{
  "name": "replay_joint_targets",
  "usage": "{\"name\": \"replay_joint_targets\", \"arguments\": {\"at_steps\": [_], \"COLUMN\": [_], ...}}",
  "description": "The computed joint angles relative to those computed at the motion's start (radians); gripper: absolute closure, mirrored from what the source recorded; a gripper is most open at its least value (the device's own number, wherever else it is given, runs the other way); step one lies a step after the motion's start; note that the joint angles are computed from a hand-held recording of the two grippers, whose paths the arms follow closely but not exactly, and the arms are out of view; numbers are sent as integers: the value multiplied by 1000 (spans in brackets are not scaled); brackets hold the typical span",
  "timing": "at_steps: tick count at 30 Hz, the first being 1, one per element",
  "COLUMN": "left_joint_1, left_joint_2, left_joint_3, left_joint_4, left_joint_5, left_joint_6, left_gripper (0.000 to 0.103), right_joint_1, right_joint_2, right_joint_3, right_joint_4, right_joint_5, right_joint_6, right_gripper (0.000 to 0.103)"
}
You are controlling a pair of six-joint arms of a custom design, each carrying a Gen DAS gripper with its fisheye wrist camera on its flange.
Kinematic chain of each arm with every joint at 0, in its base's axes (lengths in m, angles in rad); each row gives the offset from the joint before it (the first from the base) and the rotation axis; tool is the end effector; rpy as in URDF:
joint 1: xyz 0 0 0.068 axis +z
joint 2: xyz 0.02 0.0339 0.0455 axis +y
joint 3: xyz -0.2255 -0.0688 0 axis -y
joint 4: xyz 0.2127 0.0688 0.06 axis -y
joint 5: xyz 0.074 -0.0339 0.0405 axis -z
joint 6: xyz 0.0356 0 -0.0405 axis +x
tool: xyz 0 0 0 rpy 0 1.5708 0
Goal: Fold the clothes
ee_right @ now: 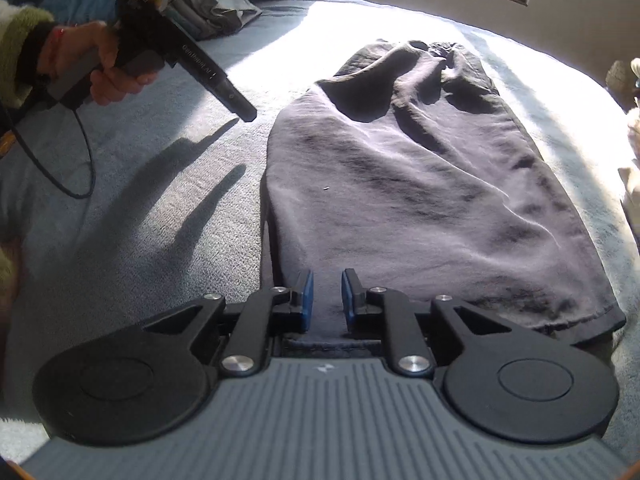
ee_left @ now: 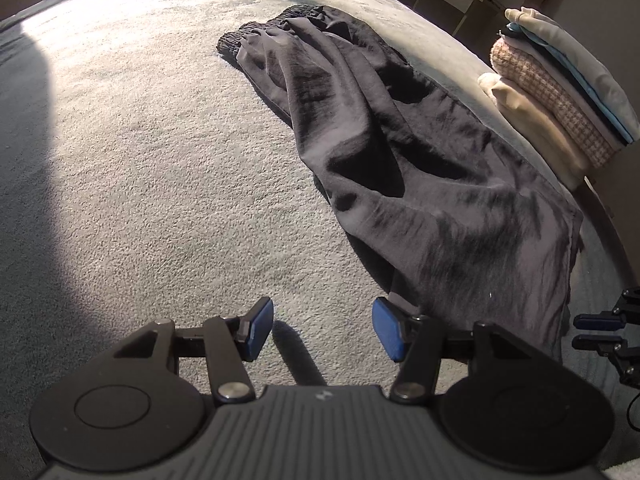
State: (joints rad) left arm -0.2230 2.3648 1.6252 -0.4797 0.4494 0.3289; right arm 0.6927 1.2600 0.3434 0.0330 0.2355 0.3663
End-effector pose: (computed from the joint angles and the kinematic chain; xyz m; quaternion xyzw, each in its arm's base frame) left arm 0.4012 -0.1068 0.0730 0.2990 0.9129 -0.2101 0.1818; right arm 0.1569 0.1194 0.1120 -0.1129 0.9290 0.0735 0.3446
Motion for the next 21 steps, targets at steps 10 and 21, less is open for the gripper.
{"name": "replay_joint_targets", "arguments": {"at_steps": [10,21], "left_joint_1": [-3,5], "left_joint_2": [-6,5], "left_joint_3": [-18,-6], "left_joint_4": [14,29], "left_joint_5": [-21,52], "left_joint_6": [1,-22], "left_gripper": [47,47], "right_joint_1": [101,116], "right_joint_2": [223,296], "right_joint_3": [72,93], "right_joint_4": [73,135], "right_joint_5": [8,35], "right_joint_6": [-56,-100], "right_gripper": [86,102]}}
